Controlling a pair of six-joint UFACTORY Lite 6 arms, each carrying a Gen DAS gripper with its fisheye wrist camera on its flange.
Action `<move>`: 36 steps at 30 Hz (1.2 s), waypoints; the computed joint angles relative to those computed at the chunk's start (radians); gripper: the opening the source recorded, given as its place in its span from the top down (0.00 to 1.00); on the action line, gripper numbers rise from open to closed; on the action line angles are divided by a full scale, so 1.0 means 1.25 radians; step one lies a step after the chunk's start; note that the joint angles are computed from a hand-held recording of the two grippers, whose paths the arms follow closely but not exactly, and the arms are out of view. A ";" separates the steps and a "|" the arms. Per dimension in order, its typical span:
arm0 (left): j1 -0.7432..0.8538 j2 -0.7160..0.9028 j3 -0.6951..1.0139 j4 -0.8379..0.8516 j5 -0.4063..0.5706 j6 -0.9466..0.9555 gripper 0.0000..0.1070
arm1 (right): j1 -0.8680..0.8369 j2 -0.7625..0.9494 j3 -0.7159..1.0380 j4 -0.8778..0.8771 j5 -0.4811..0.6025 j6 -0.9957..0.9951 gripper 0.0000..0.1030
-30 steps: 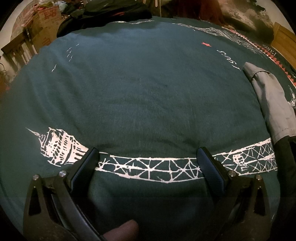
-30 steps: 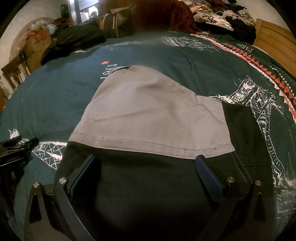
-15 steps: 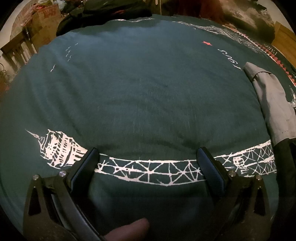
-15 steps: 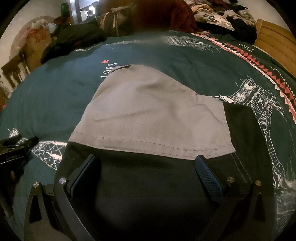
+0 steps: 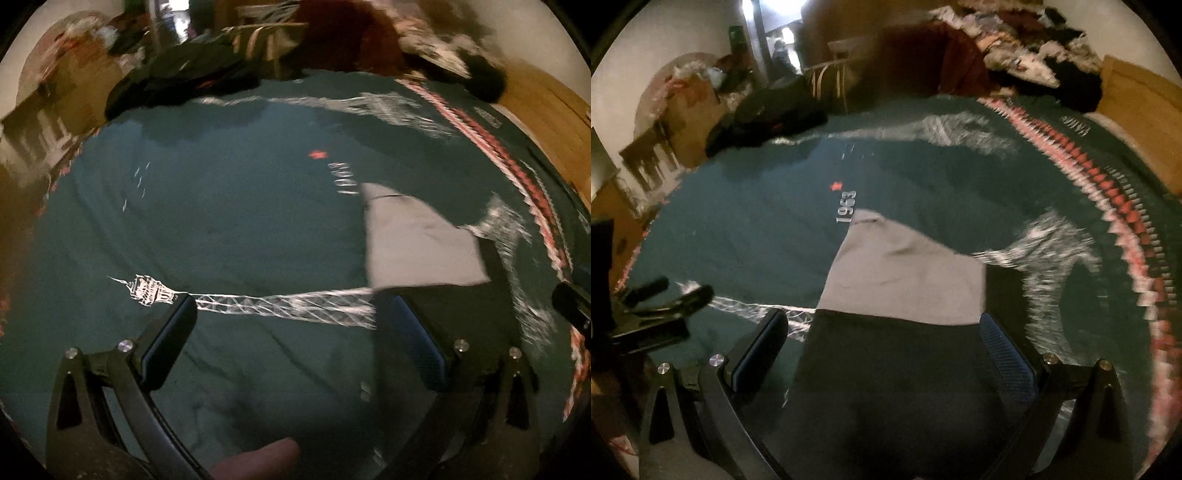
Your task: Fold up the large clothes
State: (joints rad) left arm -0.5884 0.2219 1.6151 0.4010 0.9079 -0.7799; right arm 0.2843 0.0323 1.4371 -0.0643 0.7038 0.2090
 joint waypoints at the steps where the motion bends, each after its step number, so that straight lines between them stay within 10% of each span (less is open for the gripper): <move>1: -0.027 0.017 0.058 0.000 0.055 0.007 0.04 | 0.005 -0.027 0.031 -0.013 0.066 0.015 0.00; 7: -0.094 0.094 0.211 -0.056 0.169 0.053 0.04 | -0.052 -0.132 0.148 0.065 0.391 0.000 0.00; 15: -0.119 0.185 0.360 -0.092 0.279 0.081 0.04 | -0.174 -0.329 -0.013 0.095 0.536 -0.062 0.00; 22: -0.128 0.244 0.497 -0.126 0.359 0.077 0.04 | -0.147 -0.302 0.061 0.076 0.573 -0.050 0.00; 36: -0.063 0.037 0.193 -0.070 0.266 0.062 0.04 | -0.014 -0.286 0.076 0.029 0.569 0.058 0.00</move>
